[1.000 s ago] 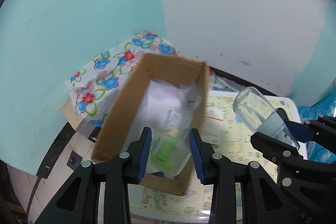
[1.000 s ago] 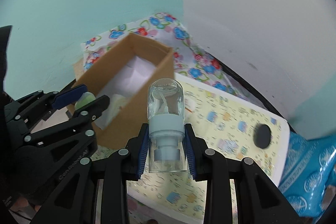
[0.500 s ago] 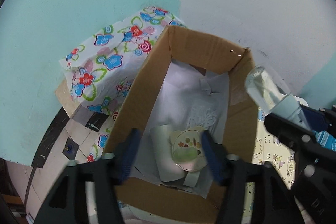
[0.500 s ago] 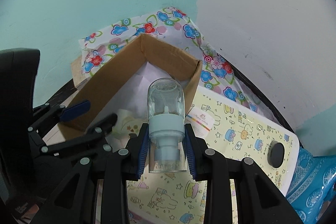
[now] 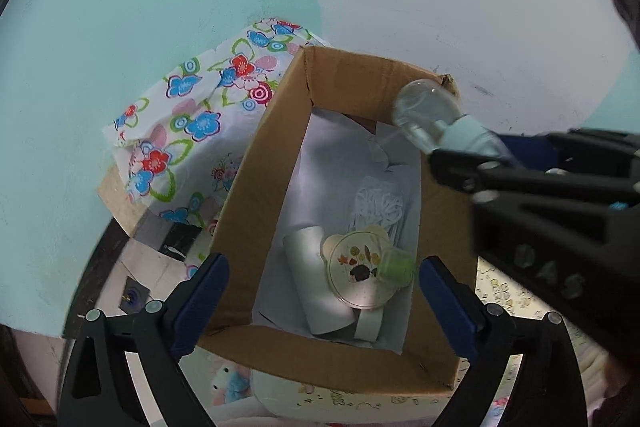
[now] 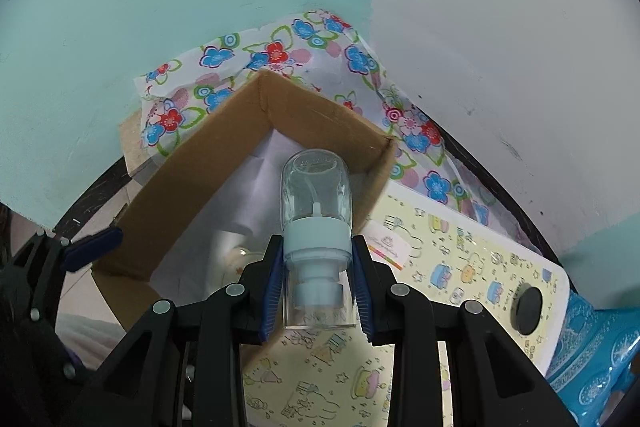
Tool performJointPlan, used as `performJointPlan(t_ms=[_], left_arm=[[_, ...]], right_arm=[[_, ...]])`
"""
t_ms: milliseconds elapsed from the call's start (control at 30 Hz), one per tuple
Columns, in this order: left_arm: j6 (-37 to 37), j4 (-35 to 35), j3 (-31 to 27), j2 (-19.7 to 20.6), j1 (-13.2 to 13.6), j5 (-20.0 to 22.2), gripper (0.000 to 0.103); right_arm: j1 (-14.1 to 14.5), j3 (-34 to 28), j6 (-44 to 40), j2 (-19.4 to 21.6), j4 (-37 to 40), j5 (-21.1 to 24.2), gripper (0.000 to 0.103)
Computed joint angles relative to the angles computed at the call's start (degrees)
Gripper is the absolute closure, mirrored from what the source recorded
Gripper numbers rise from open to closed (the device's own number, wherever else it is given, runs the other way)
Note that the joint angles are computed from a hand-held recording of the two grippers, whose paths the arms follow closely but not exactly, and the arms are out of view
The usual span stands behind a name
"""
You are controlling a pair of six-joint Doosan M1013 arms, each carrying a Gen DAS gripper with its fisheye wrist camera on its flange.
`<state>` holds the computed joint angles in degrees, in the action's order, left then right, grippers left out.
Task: Organize objects
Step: 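Release green case into cardboard box with left gripper while right carries spray bottle, then lower the spray bottle into the cardboard box and open the right gripper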
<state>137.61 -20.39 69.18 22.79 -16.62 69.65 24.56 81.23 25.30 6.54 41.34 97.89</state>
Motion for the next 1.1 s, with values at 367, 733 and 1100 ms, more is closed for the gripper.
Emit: performJointPlan(t_ms=[367, 733, 1100], left_arm=[[-0.90, -0.87, -2.46, 1.76, 0.93, 6.02, 0.006], [-0.96, -1.74, -2.65, 1.70, 0.84, 6.47, 0.008], [1.60, -3.63, 0.50, -1.69, 0.08, 4.66, 0.008]], right_arm=[[2.23, 2.44, -0.64, -1.13, -0.49, 1.78, 0.068], [1.26, 2.60, -4.55, -1.63, 1.22, 2.22, 0.017], [-3.43, -0.03, -3.93, 0.74, 0.95, 1.23, 0.017]])
